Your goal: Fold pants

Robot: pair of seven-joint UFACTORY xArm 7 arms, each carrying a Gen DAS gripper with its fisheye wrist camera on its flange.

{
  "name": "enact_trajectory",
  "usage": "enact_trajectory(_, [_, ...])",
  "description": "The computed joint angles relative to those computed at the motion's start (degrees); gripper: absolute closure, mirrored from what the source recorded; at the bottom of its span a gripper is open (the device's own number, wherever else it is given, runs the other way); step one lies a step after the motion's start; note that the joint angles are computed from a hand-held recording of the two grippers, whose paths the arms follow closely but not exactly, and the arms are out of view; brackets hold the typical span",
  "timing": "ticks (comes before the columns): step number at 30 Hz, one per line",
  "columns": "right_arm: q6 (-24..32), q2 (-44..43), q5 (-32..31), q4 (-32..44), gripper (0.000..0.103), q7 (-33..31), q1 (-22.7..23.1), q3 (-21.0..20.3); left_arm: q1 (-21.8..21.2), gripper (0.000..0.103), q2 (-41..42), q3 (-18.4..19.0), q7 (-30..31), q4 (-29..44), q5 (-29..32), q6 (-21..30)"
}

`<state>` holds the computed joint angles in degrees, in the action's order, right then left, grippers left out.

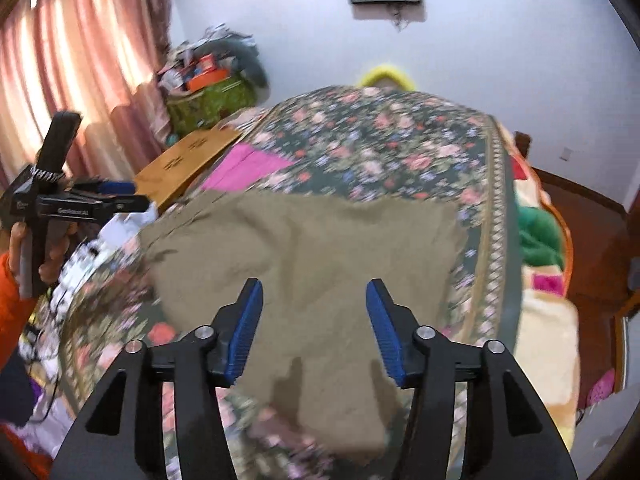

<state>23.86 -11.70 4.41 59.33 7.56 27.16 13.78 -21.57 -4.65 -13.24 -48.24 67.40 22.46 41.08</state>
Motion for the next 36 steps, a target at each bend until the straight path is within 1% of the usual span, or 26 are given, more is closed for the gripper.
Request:
enact_trajectory(4, [0.6, 3.5, 0.1, 3.4, 0.052, 0.2, -1.9, -1.5, 2.3, 0.021, 2.7, 2.6, 0.1, 0.8, -2.9, -1.9])
enact_trajectory(9, [2.9, 9.7, 1.0, 9.0, 0.052, -0.8, -4.6, -3.5, 4.5, 0.021, 7.8, 5.3, 2.0, 2.5, -9.0, -4.1])
enact_trajectory(13, [4.3, 16.4, 2.5, 14.9, 0.052, -1.1, -6.6, -4.4, 4.8, 0.021, 12.1, 6.5, 2.7, 5.2, -9.5, -4.7])
enact_trajectory(15, [5.2, 19.8, 3.5, 18.2, 0.052, -1.6, -7.5, -4.4, 4.8, 0.021, 14.5, 6.6, 5.0, 7.0, -10.3, -4.6])
enact_trajectory(19, [8.0, 27.7, 3.4, 26.3, 0.052, -1.4, -8.4, -4.6, 4.5, 0.021, 17.8, 6.5, 10.1, 9.8, -13.2, -4.1])
enact_trajectory(20, [8.3, 28.7, 3.7, 27.4, 0.052, -1.7, -8.7, -4.5, 4.4, 0.021, 18.5, 6.5, 11.4, 10.5, -13.9, -4.0])
enact_trajectory(25, [12.4, 36.9, 4.5, 36.2, 0.053, -1.6, -9.2, -4.3, 4.6, 0.021, 20.7, 6.3, 16.4, 11.5, -17.9, -5.4])
enact_trajectory(27, [13.9, 39.4, 4.7, 38.7, 0.061, -1.0, -9.1, -4.4, 5.0, 0.021, 20.8, 6.1, 17.9, 11.1, -20.3, -6.0])
enact_trajectory(28, [14.1, 40.1, 4.9, 39.4, 0.068, -1.0, -9.2, -4.3, 5.4, 0.025, 20.7, 5.8, 19.0, 10.5, -22.0, -6.7])
enact_trajectory(29, [14.2, 40.7, 5.1, 39.8, 0.077, -0.9, -9.2, -4.2, 6.0, 0.033, 20.4, 5.4, 20.3, 9.6, -24.1, -7.8])
enact_trajectory(30, [14.0, 41.1, 5.0, 39.9, 0.083, -0.9, -9.1, -4.3, 6.4, 0.038, 20.1, 5.0, 21.5, 8.8, -26.0, -8.9])
enact_trajectory(31, [14.1, 41.5, 4.5, 40.4, 0.092, -0.8, -8.9, -4.5, 6.7, 0.046, 19.8, 4.8, 22.3, 7.9, -27.5, -9.9])
enact_trajectory(32, [14.0, 41.6, 4.0, 40.2, 0.093, -1.0, -8.6, -4.6, 6.5, 0.048, 19.5, 4.9, 22.3, 7.0, -28.1, -11.0])
enact_trajectory(33, [13.7, 41.6, 3.4, 40.1, 0.094, -1.2, -8.4, -4.8, 5.9, 0.049, 19.0, 5.5, 21.1, 6.1, -27.4, -12.2])
enact_trajectory(36, [13.6, 41.9, 0.8, 40.3, 0.095, -1.0, -7.2, -5.7, 2.9, 0.049, 17.7, 8.4, 13.9, 4.5, -19.4, -12.8])
